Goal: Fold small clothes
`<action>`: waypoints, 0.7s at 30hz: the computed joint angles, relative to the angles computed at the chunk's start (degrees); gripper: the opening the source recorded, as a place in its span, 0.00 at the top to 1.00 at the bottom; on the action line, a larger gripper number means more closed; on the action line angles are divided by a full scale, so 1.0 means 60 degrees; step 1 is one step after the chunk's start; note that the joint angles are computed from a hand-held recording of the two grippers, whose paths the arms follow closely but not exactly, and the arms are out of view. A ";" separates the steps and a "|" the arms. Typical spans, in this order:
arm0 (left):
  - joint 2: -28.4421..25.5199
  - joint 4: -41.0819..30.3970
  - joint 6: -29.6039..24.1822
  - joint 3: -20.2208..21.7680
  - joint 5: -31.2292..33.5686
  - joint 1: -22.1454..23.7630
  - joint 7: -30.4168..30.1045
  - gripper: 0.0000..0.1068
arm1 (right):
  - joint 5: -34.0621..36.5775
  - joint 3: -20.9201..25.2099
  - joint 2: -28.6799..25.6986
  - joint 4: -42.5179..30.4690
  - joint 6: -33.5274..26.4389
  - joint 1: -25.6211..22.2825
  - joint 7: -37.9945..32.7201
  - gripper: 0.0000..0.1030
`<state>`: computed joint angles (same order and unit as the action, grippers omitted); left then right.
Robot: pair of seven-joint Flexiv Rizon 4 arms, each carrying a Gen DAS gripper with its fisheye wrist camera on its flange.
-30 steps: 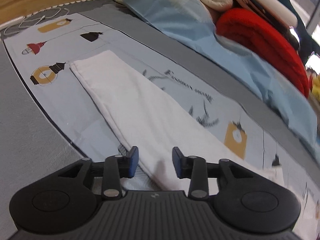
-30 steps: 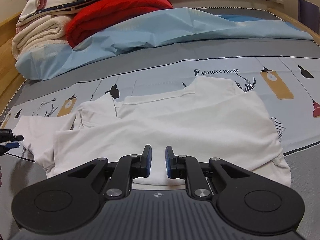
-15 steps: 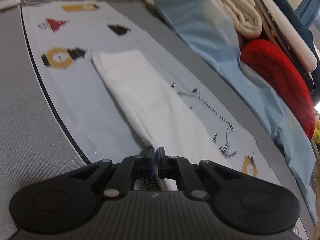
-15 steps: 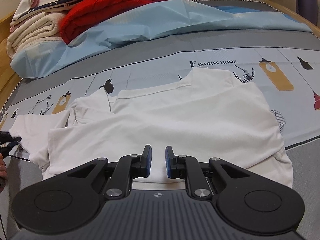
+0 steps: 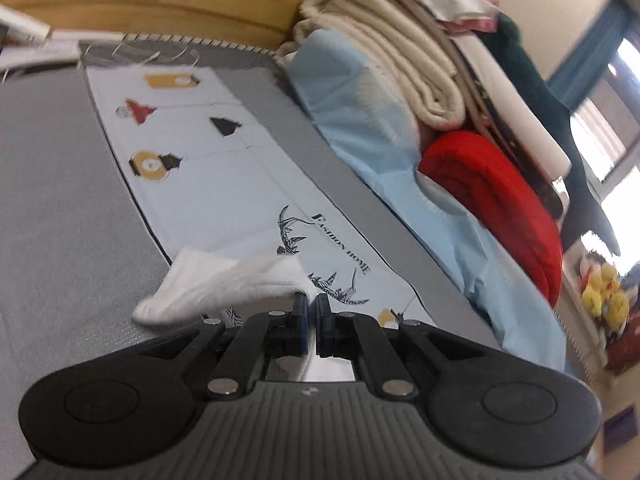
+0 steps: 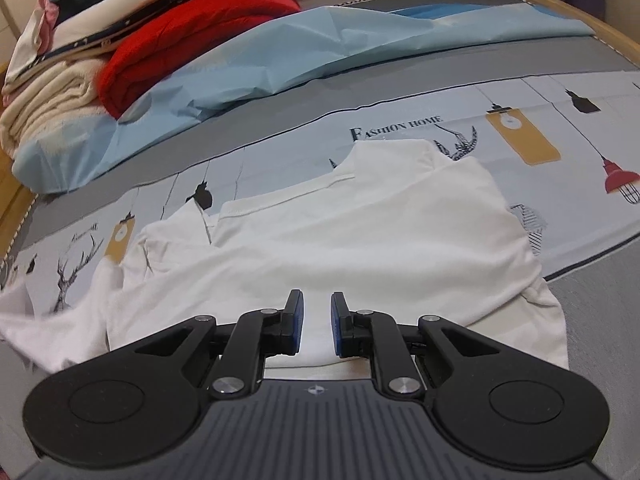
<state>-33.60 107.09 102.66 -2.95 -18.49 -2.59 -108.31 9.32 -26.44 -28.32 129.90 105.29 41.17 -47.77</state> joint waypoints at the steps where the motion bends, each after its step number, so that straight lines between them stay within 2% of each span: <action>1: -0.0044 -0.0111 -0.0158 0.0181 -0.0178 -0.0253 0.0159 0.97 | 0.0033 0.0062 0.0051 0.0036 0.0054 -0.0075 0.0020 0.85; 2: -0.0141 -0.0306 -0.0165 0.0052 -0.0090 -0.0247 -0.0008 0.97 | 0.0068 0.0074 0.0104 0.0084 0.0087 -0.0112 0.0021 0.85; 3: -0.0264 -0.0388 0.0168 -0.0339 -0.0447 -0.0184 0.0448 0.97 | 0.0109 0.0027 0.0152 0.0141 0.0099 -0.0097 0.0011 0.85; 5: -0.0461 -0.0589 0.0763 -0.1024 -0.2253 -0.0548 0.2857 0.97 | 0.0173 -0.0066 0.0222 0.0257 0.0149 -0.0088 -0.0049 0.85; 6: -0.0543 -0.0667 0.1094 -0.1705 -0.2647 -0.0442 0.3824 0.97 | 0.0229 -0.0164 0.0244 0.0318 0.0156 -0.0034 -0.0073 0.85; 7: -0.0608 -0.0671 0.1330 -0.2482 -0.2418 -0.0098 0.4295 0.97 | 0.0285 -0.0251 0.0265 0.0373 0.0138 0.0006 -0.0081 0.85; 9: -0.0860 -0.0633 0.1766 -0.4038 -0.1031 0.0659 0.4833 0.97 | 0.0386 -0.0394 0.0291 0.0446 0.0072 0.0039 -0.0029 0.85; 11: -0.1331 -0.0630 0.1555 -0.5593 0.1009 0.1526 0.4935 0.97 | 0.0497 -0.0608 0.0272 0.0504 0.0022 0.0129 0.0107 0.85; 12: -0.1702 -0.0715 0.1061 -0.6371 0.2191 0.2024 0.4713 0.96 | 0.0591 -0.0831 0.0223 0.0540 0.0016 0.0274 0.0213 0.85; 13: -0.2203 -0.0973 0.0066 -0.7149 0.3708 0.2532 0.4183 0.94 | 0.0661 -0.1015 0.0168 0.0564 0.0004 0.0390 0.0315 0.85; 14: -0.2679 -0.1170 -0.1008 -0.7883 0.4602 0.2936 0.4083 0.91 | 0.0746 -0.1191 0.0108 0.0584 -0.0015 0.0508 0.0451 0.85; 15: -0.2944 -0.1266 -0.1959 -0.8306 0.4874 0.3075 0.4355 0.91 | 0.0830 -0.1213 0.0060 0.0601 0.0027 0.0482 0.0612 0.85; 16: -0.3028 -0.1340 -0.2405 -0.8417 0.5114 0.3096 0.4405 0.90 | 0.0875 -0.1053 0.0050 0.0596 0.0099 0.0296 0.0752 0.85; 17: -0.2941 -0.1220 -0.2322 -0.8323 0.4733 0.2999 0.4788 0.83 | 0.0940 -0.0886 0.0020 0.0576 0.0163 0.0106 0.0906 0.85; 18: -0.2884 -0.1179 -0.2132 -0.8208 0.4594 0.2965 0.4773 0.72 | 0.0983 -0.0687 0.0012 0.0549 0.0177 -0.0110 0.1052 0.85; 19: -0.2775 -0.1158 -0.1872 -0.7980 0.4382 0.2887 0.4615 0.67 | 0.1009 -0.0395 0.0021 0.0511 0.0172 -0.0419 0.1220 0.85; 21: -0.2344 -0.1196 -0.1494 -0.7041 0.3790 0.2458 0.4095 0.66 | 0.0959 0.0450 0.0046 0.0422 0.0245 -0.1287 0.1517 0.85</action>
